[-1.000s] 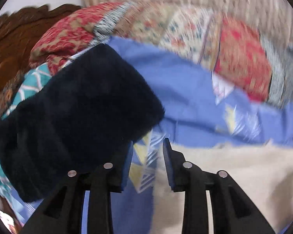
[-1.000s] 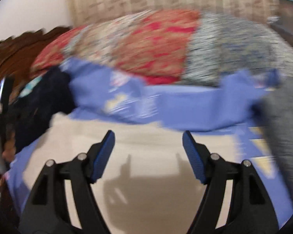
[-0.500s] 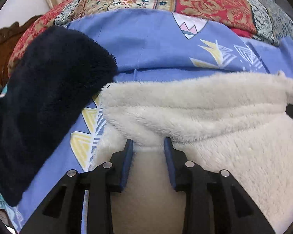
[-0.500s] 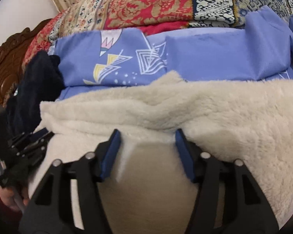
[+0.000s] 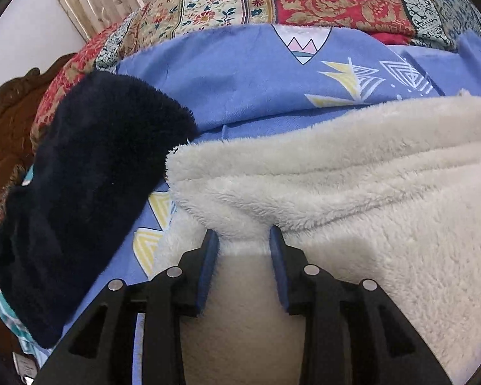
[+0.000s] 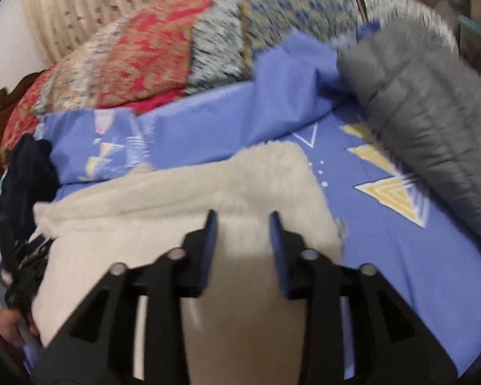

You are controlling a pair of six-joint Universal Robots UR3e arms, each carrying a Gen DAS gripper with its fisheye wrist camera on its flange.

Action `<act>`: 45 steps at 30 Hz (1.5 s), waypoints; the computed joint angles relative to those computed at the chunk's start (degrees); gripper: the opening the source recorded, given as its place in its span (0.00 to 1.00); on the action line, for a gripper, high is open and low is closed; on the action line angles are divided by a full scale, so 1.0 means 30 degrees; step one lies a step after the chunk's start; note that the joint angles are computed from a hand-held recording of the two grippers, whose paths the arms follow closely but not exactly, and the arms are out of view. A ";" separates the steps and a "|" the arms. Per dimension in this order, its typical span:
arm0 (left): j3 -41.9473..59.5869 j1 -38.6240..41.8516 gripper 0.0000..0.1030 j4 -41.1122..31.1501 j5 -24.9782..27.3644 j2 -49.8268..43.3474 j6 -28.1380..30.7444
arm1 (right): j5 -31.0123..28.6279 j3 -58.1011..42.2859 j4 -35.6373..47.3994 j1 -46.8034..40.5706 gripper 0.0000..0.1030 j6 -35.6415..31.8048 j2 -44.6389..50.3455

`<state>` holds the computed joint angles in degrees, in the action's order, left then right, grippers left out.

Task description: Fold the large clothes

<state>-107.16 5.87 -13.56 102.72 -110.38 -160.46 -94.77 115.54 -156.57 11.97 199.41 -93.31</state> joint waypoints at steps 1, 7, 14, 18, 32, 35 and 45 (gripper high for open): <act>-0.0170 -0.0010 0.55 -0.0260 0.0008 0.0375 -0.0021 | -0.0386 0.0389 -0.0106 0.0786 0.59 -0.0050 -0.0614; -0.2638 0.0950 0.63 -0.2155 -0.1770 0.5112 -0.0451 | -0.3077 0.0988 -0.0339 0.7034 0.65 0.0365 -0.0656; -0.7122 0.2933 0.64 -0.3917 -0.4573 1.0952 -0.0039 | -0.4362 0.2628 0.0617 0.7636 0.65 0.1894 -0.0711; -0.8911 0.3112 0.65 -0.3163 -0.4164 1.1702 0.0036 | -0.3031 0.5340 0.0510 0.5558 0.62 0.2072 -0.3818; -0.9644 0.3589 0.67 -0.4250 -0.4154 1.3359 0.0253 | -0.2416 0.8586 0.3051 0.3883 0.64 0.3226 -1.0543; -0.9759 0.4176 0.67 -0.5961 -0.4723 1.5065 0.0483 | -0.1219 0.9534 0.4274 0.3493 0.65 0.3737 -1.3978; -1.0710 0.9445 0.67 -2.0252 -0.8566 2.8511 0.5067 | -0.4036 0.9634 0.6350 1.2386 0.66 1.1765 -1.3834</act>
<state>-139.29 34.21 -74.31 77.02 -24.85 -145.26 -106.87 144.44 -137.52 49.13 234.70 -134.81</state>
